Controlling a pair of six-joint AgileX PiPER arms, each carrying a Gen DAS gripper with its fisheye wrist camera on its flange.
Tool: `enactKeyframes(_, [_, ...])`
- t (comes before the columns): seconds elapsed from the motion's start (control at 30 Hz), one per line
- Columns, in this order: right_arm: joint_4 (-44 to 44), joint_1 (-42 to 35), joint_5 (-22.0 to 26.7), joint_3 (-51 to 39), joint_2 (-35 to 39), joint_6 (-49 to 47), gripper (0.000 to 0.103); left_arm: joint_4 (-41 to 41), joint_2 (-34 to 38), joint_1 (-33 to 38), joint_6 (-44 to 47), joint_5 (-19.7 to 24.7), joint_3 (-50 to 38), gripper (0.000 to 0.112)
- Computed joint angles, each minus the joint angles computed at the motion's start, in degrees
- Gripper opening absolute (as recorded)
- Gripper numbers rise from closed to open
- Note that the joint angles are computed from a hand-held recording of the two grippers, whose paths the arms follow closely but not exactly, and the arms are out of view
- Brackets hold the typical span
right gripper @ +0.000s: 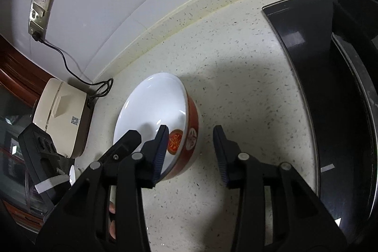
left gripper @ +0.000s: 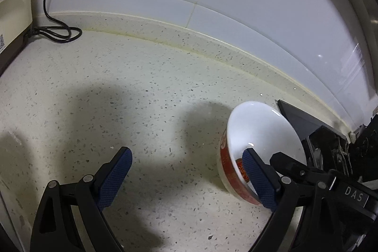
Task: Organize plates and bowls
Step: 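Grasp the rim of the red-banded bowl with both grippers, then carry the red-banded bowl with both grippers toward the bowl stack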
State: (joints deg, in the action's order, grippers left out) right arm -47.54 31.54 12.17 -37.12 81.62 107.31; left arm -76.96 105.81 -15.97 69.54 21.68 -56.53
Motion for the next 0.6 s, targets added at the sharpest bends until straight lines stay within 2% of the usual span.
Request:
enactKeyframes(0.07, [-2.3,0.1,-0.4,0.2,0.3,2.7,0.043,-2.3,0.8,-0.1,2.6,0.5,-0.3,0.094])
enactKeyframes(0.13, [-4.2,1.0,1.0,-0.2,0.6,4.8,0.041,-2.7,1.6,0.6,4.3,3.1,-0.6,0.083])
enactKeyframes(0.2, [-4.2,1.4,1.6,0.0,0.5,4.6,0.036,-2.3,2.0,0.4,5.4,4.7,-0.8,0.058])
enactKeyframes(0.23, [-1.0,1.4,1.6,0.1,0.3,1.3,0.035,-2.2,2.0,0.0,6.1,4.8,-0.8,0.053])
enactKeyframes(0.27, [2.2,0.7,0.5,-0.2,1.4,-2.4,0.034,-1.9,1.9,-0.8,7.0,4.5,-0.6,0.039])
enactKeyframes(0.3, [3.8,0.5,-0.2,-0.4,2.3,-3.8,0.032,-3.5,1.7,-1.5,10.1,4.1,0.0,0.031])
enactKeyframes(0.4, [4.6,1.8,1.5,-1.7,3.6,-4.7,0.020,-7.7,0.7,-3.1,16.1,2.8,1.6,0.021])
enactKeyframes(0.47, [3.6,2.5,2.6,-1.8,3.4,-3.4,0.020,-9.3,0.7,-3.6,17.8,1.9,1.9,0.021])
enactKeyframes(0.6, [2.9,2.8,2.5,-1.8,3.4,-2.4,0.020,-8.2,0.7,-2.8,16.3,3.1,2.0,0.021])
